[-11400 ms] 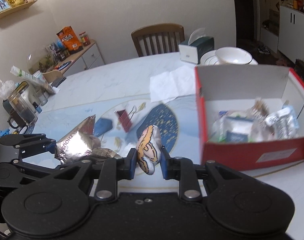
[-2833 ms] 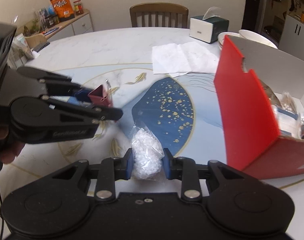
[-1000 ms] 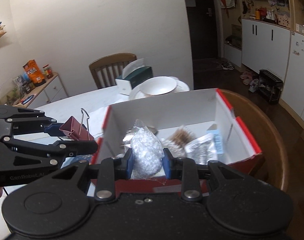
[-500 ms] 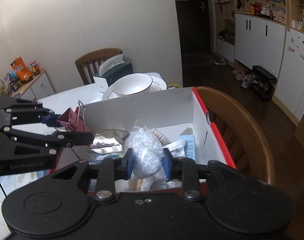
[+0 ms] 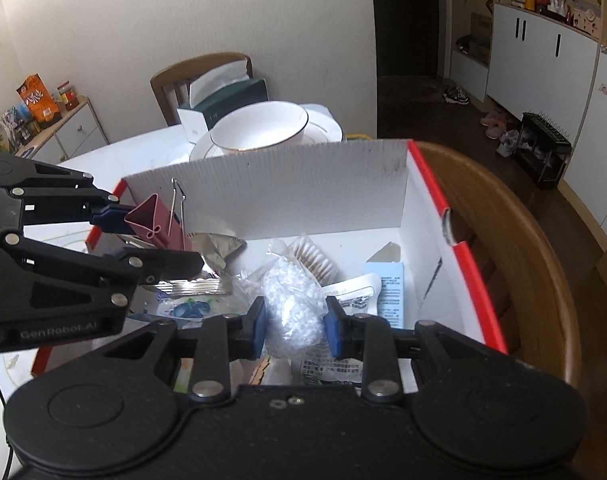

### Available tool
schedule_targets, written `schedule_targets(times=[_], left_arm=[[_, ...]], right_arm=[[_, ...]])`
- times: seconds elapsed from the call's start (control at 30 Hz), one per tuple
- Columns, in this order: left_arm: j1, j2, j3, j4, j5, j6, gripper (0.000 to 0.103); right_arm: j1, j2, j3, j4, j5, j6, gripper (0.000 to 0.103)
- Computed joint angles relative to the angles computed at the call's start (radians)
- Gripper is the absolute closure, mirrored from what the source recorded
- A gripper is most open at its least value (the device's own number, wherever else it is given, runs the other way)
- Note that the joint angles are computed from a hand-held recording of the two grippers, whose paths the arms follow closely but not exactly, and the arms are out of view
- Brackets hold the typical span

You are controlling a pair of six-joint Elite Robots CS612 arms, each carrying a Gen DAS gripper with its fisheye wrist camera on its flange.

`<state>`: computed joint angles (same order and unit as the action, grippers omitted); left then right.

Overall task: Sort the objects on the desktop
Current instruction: 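Carry the binder clip and bead bag with both tools over the box, then lower both tools into the box and open them, releasing clip and bag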

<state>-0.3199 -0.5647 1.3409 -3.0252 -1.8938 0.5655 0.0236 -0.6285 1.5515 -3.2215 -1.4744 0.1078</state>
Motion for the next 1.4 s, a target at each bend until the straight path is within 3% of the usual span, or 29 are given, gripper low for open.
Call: schedule_targets(times=[0.43, 0.8, 1.37, 1.4], left_arm=[[-0.008, 0.02, -0.036, 0.138, 0.041, 0.022, 0.073], [-0.007, 0.028, -0.061, 0.206, 0.046, -0.034, 0.073], [0.011, 0.006, -0.009, 0.113, -0.009, -0.09, 0.073], [0.011, 0.003, -0.004, 0.102, -0.009, -0.094, 0.073]], right_arm=[[-0.005, 0.018, -0.022, 0.059, 0.02, -0.069, 0.075], [-0.004, 0.028, -0.042, 0.101, 0.015, -0.088, 0.072], [-0.02, -0.002, 0.009, 0.063, 0.076, -0.096, 0.061], [-0.021, -0.005, 0.013, 0.058, 0.081, -0.094, 0.056]])
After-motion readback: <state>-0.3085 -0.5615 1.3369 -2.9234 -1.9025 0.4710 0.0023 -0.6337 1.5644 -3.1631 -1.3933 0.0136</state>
